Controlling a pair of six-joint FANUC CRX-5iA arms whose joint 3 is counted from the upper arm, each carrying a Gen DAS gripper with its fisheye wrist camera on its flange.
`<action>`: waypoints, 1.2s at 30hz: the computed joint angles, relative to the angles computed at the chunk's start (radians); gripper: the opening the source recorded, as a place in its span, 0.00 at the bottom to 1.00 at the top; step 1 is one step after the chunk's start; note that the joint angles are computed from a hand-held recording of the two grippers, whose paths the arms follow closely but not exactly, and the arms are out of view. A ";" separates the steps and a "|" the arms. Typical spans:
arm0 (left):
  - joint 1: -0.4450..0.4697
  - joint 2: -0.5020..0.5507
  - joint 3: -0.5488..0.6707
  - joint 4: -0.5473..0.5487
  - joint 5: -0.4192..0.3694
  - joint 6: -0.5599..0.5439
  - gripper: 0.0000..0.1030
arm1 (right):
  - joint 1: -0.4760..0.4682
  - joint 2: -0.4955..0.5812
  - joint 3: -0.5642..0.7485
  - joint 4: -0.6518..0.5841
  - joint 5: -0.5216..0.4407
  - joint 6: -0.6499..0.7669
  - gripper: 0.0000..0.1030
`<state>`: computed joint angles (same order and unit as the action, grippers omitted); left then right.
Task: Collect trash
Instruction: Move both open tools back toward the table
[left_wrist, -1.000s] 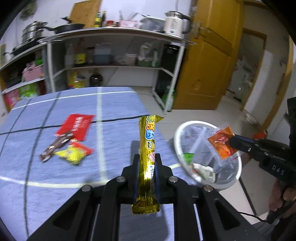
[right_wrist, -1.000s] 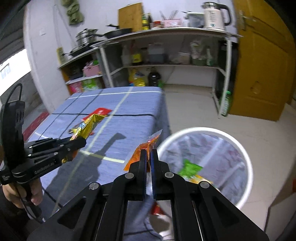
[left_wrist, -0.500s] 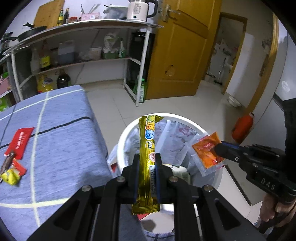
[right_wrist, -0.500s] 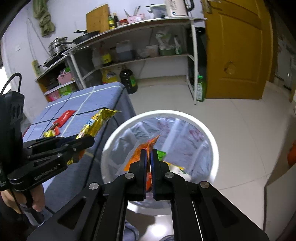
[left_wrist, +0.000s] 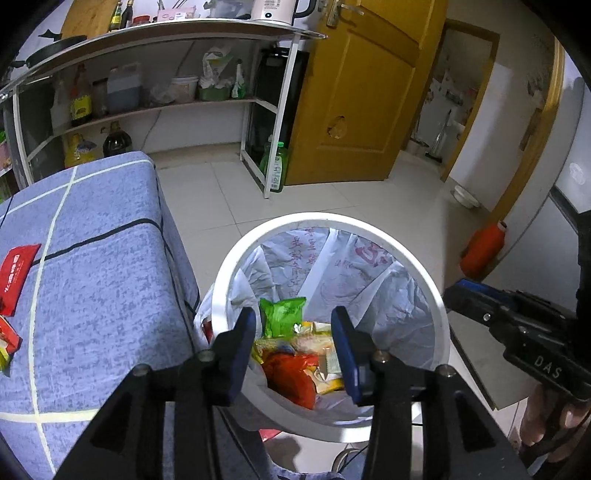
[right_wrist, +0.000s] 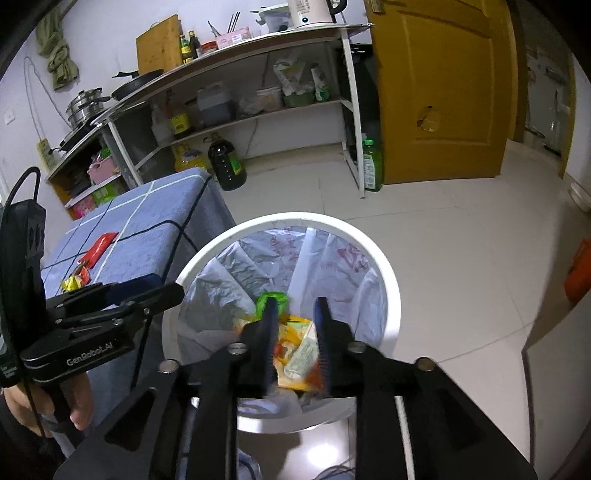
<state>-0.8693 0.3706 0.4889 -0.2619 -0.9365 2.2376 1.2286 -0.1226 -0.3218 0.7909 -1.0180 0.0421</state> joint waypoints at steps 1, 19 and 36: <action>-0.003 -0.007 -0.006 -0.007 0.004 0.006 0.43 | 0.002 0.002 0.002 0.006 0.001 -0.003 0.24; -0.048 -0.289 -0.208 -0.253 -0.029 0.214 0.43 | 0.105 0.032 0.067 0.159 0.072 0.048 0.24; -0.198 -0.576 -0.404 -0.498 -0.257 0.443 0.48 | 0.240 0.085 0.130 0.257 0.141 -0.023 0.26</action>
<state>-1.0672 -0.2049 0.0845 -0.7597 -1.1938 2.6805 1.4684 -0.0378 -0.1918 1.0483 -0.8775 0.0192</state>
